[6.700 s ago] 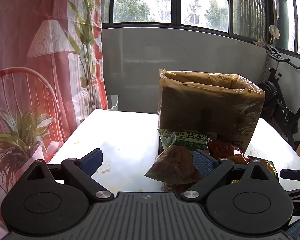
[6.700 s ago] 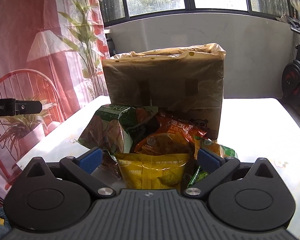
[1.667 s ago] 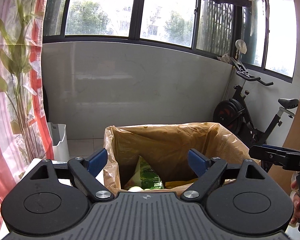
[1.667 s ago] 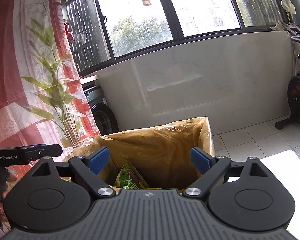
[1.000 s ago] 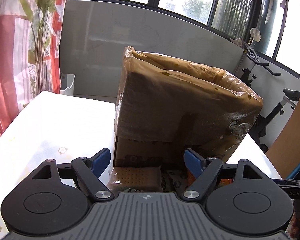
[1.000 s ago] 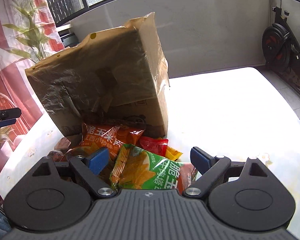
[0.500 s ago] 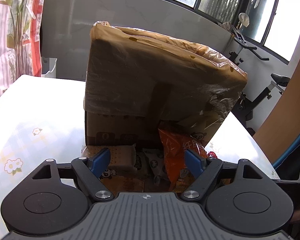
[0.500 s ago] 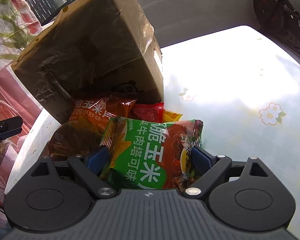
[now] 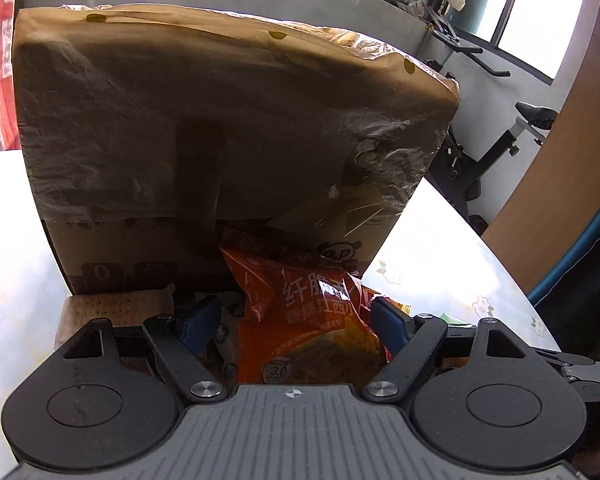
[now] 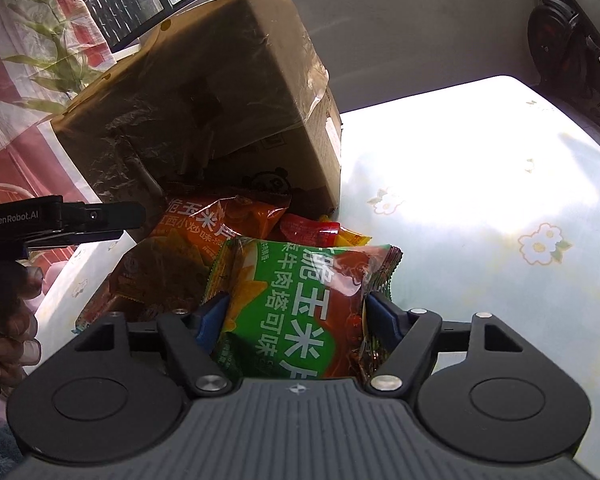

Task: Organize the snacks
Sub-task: 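Grasp the orange-red snack bag with the left tool while the right tool grasps the green corn-snack bag, then lift the orange-red bag with the left tool while the right tool lifts the green bag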

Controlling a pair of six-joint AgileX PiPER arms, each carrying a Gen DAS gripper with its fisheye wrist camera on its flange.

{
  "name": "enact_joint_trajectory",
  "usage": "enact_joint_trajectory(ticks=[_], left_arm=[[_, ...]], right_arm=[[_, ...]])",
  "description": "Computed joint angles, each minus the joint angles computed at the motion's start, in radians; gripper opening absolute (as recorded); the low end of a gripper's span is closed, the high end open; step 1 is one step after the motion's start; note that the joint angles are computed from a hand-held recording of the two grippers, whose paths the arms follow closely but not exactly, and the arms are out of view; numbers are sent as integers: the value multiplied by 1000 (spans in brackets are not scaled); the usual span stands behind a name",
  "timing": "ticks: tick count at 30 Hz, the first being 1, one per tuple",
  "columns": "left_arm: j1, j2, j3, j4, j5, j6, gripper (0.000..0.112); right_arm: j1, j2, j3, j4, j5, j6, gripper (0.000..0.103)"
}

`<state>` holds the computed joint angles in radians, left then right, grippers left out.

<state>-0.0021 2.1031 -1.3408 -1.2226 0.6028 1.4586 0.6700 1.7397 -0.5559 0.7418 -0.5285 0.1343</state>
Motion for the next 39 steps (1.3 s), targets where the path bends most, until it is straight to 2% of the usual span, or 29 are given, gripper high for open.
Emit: enact_joint_trajectory(ticks=[4, 8, 13, 16, 19, 25, 29, 31, 39], left_arm=[[-52, 51, -54, 45, -31, -49, 84], [-95, 100, -95, 102, -93, -122, 84], [-101, 145, -124, 144, -97, -207, 86], [-92, 138, -107, 101, -86, -125, 73], [-71, 114, -66, 37, -69, -20, 67], [3, 13, 41, -45, -44, 88, 67], [71, -76, 108, -143, 15, 190, 67], [126, -124, 129, -156, 70, 221, 67], [205, -255, 193, -258, 145, 331, 67]], right_arm=[[1, -12, 30, -26, -31, 38, 74], [10, -4, 34, -22, -41, 56, 74], [10, -5, 35, -29, -42, 59, 74], [5, -4, 31, -34, -37, 60, 74], [6, -8, 26, -17, -29, 38, 74], [15, -67, 57, 33, -68, -17, 74], [20, -134, 64, 125, -82, -133, 74], [17, -167, 61, 159, -89, -183, 74], [-4, -248, -23, 215, -103, -379, 74]])
